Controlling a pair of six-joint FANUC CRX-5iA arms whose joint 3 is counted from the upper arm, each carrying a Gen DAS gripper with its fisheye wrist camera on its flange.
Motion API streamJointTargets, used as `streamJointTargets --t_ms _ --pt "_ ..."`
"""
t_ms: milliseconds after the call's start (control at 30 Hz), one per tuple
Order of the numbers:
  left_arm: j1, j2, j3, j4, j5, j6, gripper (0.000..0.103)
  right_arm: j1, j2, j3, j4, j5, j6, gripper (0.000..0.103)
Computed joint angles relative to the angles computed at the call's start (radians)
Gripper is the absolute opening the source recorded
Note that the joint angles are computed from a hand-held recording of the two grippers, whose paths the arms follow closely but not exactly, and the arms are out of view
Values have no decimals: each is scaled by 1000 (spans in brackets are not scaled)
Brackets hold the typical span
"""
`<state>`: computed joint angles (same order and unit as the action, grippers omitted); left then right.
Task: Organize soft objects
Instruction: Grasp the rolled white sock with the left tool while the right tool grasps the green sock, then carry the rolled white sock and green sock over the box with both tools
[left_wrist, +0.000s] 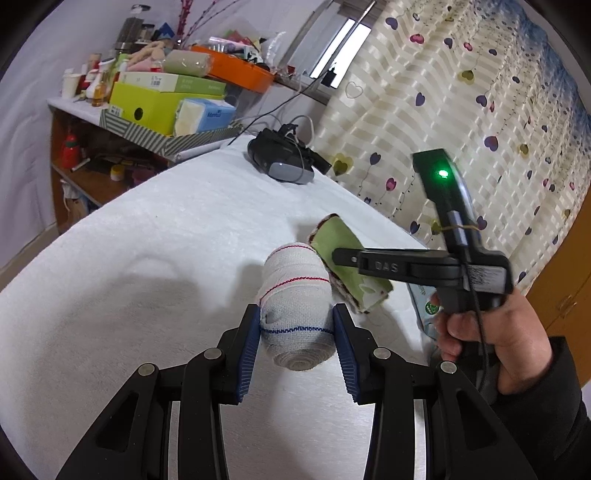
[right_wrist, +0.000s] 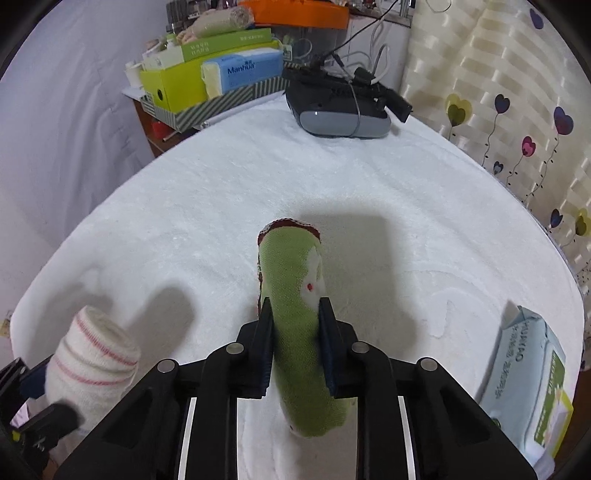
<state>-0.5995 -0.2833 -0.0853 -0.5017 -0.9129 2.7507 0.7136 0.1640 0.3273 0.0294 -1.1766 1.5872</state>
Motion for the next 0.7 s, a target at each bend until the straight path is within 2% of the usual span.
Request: streamJointTargets --t_ms 200,433,700 --pt "-55 20 41 -47 -37 28 38 -11 -122 -95 -47 44 9 22" --pt "-156 63 119 -114 -92 42 38 -92 -297 -201 -214 81 21 22" --pt "-260 141 229 -153 -122 8 38 -84 -490 -398 -32 198 -154 22"
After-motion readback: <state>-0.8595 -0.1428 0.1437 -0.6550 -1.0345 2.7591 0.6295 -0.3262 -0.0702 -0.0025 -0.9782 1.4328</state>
